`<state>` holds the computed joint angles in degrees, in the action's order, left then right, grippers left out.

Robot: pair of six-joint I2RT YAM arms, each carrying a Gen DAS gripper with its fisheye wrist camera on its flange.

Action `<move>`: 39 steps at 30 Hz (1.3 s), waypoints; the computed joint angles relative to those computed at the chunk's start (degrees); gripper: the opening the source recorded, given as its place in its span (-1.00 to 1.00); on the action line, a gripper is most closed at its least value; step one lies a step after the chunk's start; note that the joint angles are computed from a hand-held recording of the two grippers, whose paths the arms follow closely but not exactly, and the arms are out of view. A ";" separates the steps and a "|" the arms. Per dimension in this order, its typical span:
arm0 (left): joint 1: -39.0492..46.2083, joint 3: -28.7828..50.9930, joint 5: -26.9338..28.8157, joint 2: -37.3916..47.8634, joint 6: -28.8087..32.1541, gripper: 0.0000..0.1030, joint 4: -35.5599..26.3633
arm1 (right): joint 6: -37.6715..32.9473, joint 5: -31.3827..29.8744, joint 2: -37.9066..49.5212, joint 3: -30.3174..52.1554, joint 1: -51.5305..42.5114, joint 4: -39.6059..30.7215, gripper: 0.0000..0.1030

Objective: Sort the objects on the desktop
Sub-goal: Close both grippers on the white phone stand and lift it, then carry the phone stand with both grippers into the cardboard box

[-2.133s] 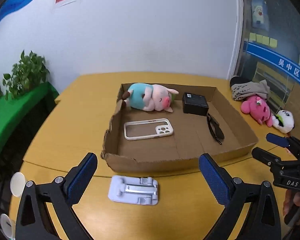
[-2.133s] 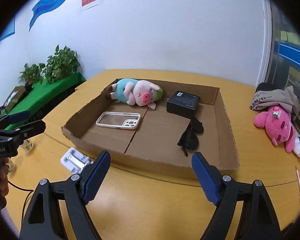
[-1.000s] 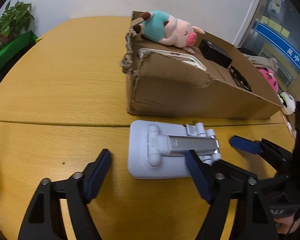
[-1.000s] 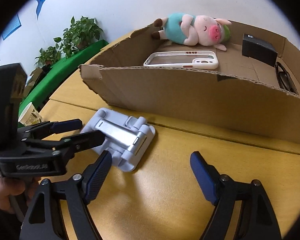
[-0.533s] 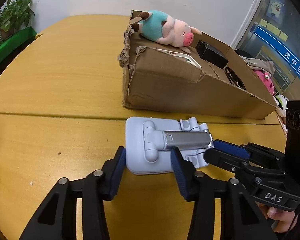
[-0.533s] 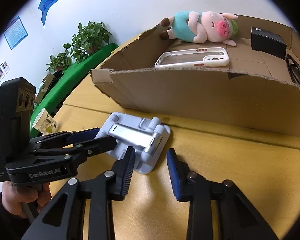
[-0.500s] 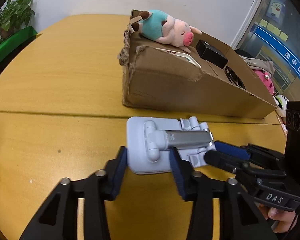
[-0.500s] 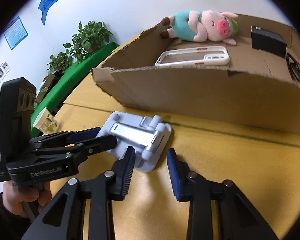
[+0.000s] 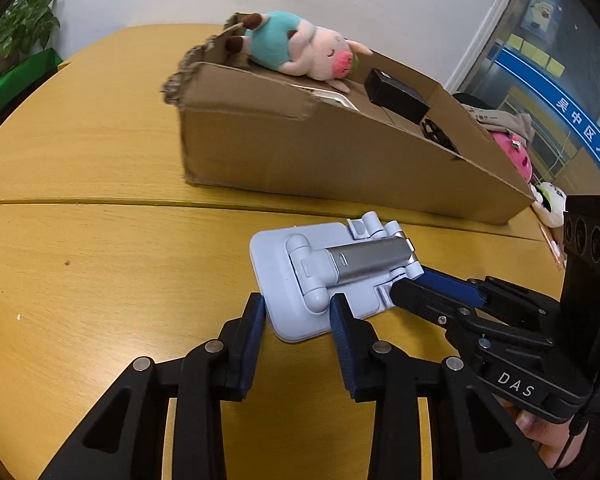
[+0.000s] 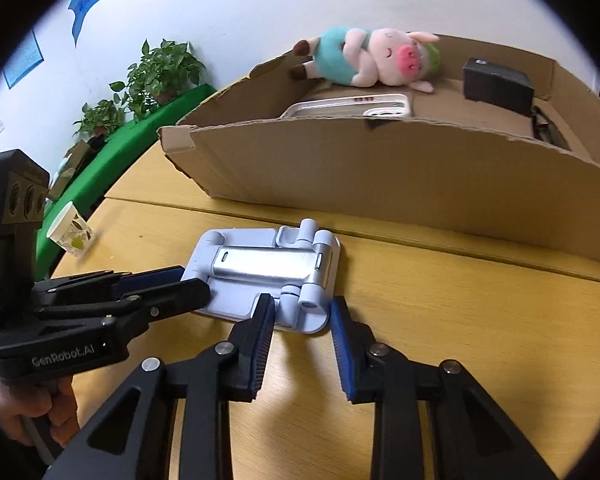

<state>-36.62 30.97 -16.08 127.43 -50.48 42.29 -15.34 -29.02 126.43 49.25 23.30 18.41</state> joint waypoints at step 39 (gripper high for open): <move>-0.91 22.85 -7.66 -21.25 16.39 -0.32 -29.08 | 3.13 -9.56 -18.26 2.32 -14.90 1.22 -0.48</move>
